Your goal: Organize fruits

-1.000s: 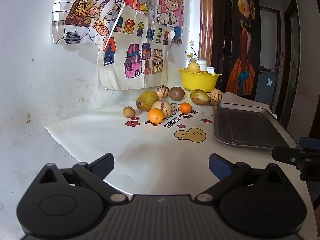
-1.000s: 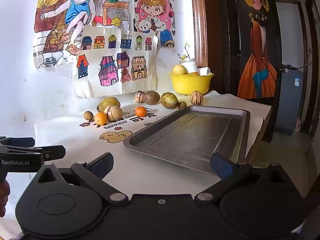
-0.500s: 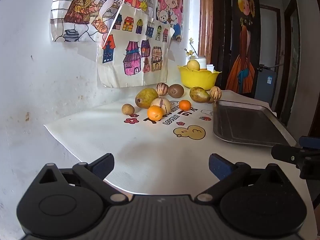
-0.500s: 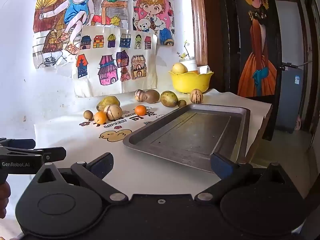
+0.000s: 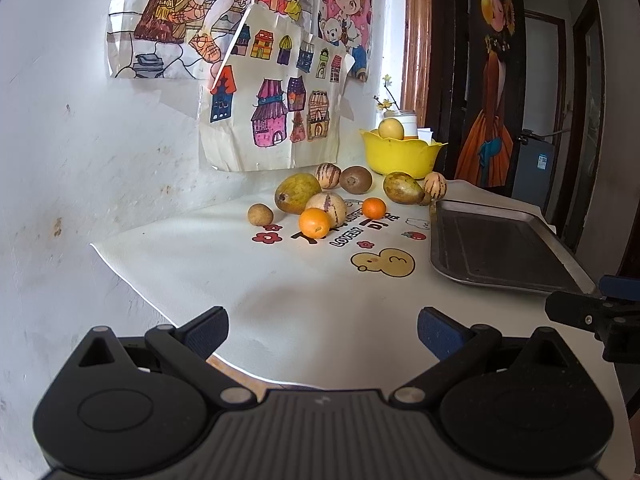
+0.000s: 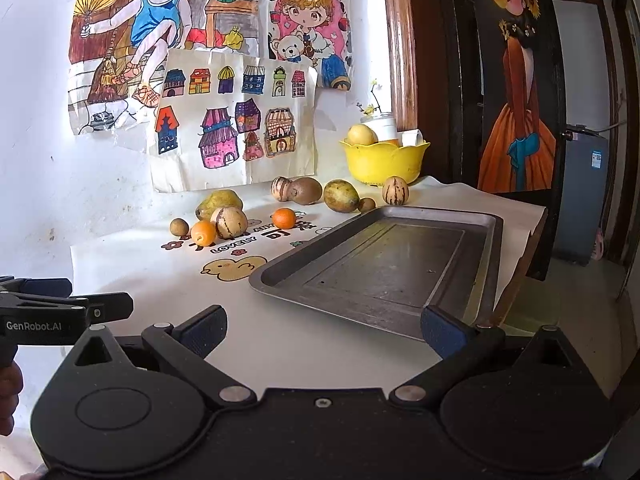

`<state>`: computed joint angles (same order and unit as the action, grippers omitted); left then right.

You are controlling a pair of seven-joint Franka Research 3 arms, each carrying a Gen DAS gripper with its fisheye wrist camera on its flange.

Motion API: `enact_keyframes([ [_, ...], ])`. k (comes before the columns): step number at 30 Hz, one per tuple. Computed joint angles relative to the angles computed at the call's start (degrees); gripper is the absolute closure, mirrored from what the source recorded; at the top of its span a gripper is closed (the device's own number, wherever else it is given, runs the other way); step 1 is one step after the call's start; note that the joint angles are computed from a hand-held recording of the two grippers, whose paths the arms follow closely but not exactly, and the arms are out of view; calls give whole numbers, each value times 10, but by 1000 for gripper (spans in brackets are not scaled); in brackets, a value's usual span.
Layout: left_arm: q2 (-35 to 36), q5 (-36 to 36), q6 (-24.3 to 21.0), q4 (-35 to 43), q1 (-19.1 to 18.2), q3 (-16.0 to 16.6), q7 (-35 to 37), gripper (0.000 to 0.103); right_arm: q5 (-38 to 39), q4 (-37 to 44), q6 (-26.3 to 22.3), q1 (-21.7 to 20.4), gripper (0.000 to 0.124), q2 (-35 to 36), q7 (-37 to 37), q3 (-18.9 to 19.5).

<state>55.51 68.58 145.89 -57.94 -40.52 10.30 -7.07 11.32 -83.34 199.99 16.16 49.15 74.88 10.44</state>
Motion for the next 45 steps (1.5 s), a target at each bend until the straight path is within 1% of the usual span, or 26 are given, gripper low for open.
enact_keyframes([
  [7, -4, 0, 1, -7, 0, -1, -3, 0, -4, 2, -1, -3, 21, 2, 1, 3],
  [8, -4, 0, 0, -7, 0, -1, -3, 0, 1, 9, -6, 5, 21, 5, 1, -4],
  [10, -4, -2, -1, -6, 1, -3, -2, 0, -3, -2, -3, -2, 21, -1, 1, 4],
  [13, -4, -4, 0, -6, 1, -3, -3, 0, -5, -6, -1, -4, 21, -4, 2, 6],
  [45, -9, -8, 1, -18, 3, -5, -9, 0, -2, -3, -8, 0, 21, -1, 1, 2],
])
